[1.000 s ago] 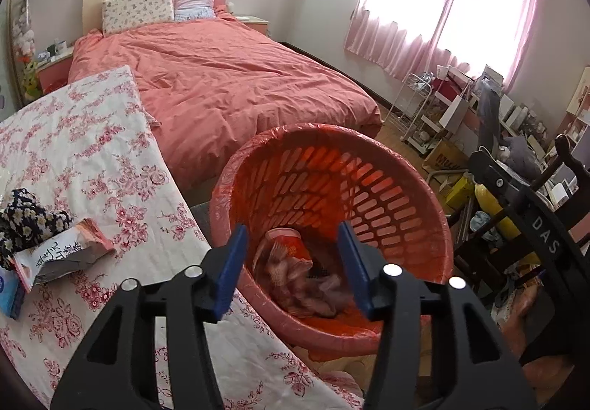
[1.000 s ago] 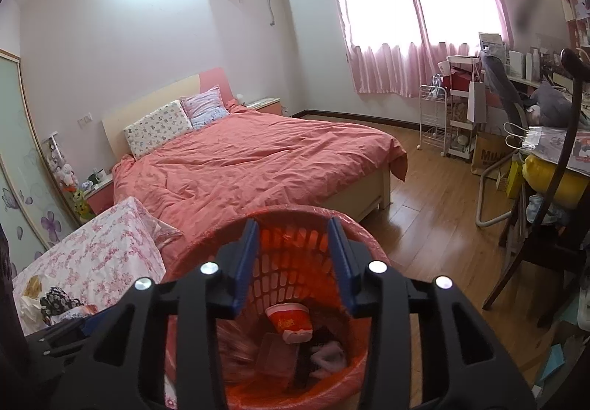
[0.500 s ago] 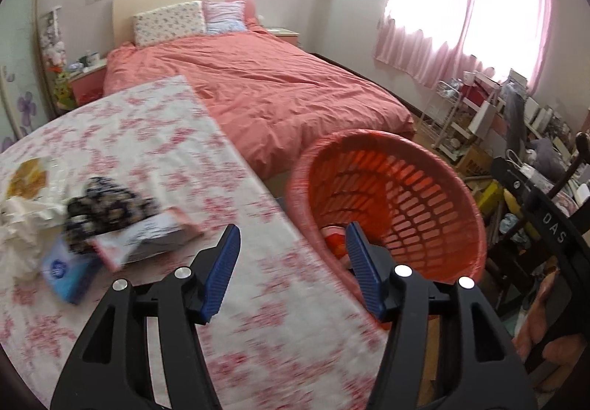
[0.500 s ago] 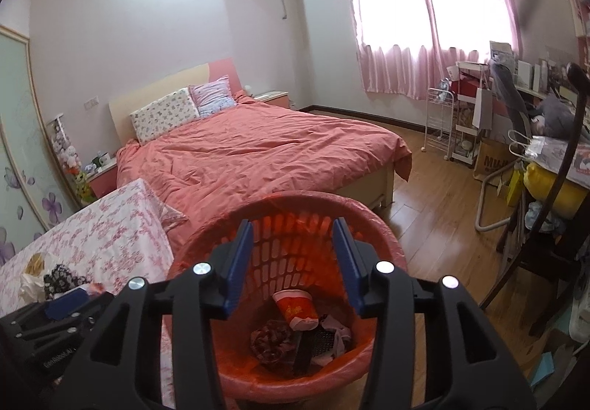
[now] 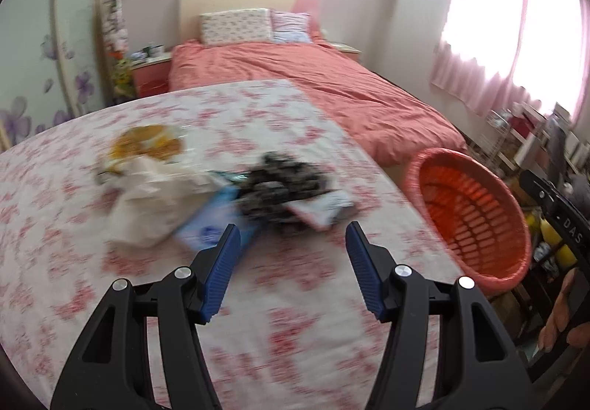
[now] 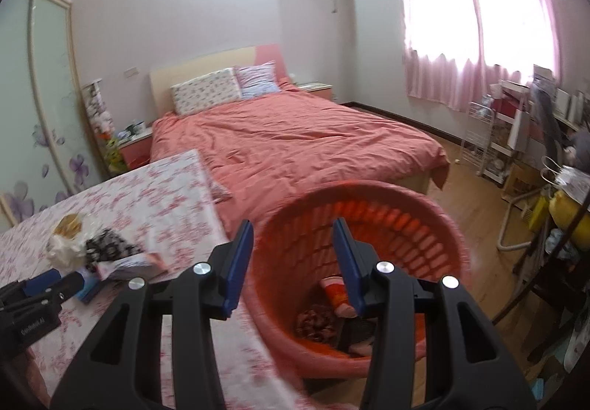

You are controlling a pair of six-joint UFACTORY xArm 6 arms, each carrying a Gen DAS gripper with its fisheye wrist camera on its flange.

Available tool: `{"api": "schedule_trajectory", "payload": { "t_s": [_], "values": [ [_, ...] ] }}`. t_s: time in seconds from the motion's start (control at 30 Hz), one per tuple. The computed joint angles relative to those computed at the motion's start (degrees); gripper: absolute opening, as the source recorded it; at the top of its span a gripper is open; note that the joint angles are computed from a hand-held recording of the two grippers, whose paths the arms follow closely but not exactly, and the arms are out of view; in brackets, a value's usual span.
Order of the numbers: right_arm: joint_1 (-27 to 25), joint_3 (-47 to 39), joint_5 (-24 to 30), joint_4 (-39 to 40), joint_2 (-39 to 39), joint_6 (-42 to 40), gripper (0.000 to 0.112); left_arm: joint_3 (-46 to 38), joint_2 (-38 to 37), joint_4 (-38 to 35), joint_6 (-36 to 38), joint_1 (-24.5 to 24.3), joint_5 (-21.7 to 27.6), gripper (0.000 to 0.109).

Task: Collect trash
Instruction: 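Reach the right tool to the white paper packet and grasp it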

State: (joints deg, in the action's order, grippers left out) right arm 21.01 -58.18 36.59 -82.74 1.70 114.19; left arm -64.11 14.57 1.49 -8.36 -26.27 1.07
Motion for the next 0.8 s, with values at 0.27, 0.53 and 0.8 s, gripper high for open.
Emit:
{"api": "schedule_trajectory", "payload": {
  "t_s": [0.27,0.53,0.8],
  "values": [
    [3.7,-8.7,-2.3,3.3,7.2,-6.6,0.045,4.3,-2.9,10.0,-12.7,7.2,-1.5,0.059],
    [5.5,-18.9,-6.3,11.2,16.5,-15.7,0.045,7.7,-4.7,4.8,-10.5,10.9,-1.8,0.059],
    [6.0,-30.6,-6.7,24.1,26.4,-27.9,0.045,8.3,-5.0,-11.3,3.7,10.6,-1.7,0.059]
  ]
}}
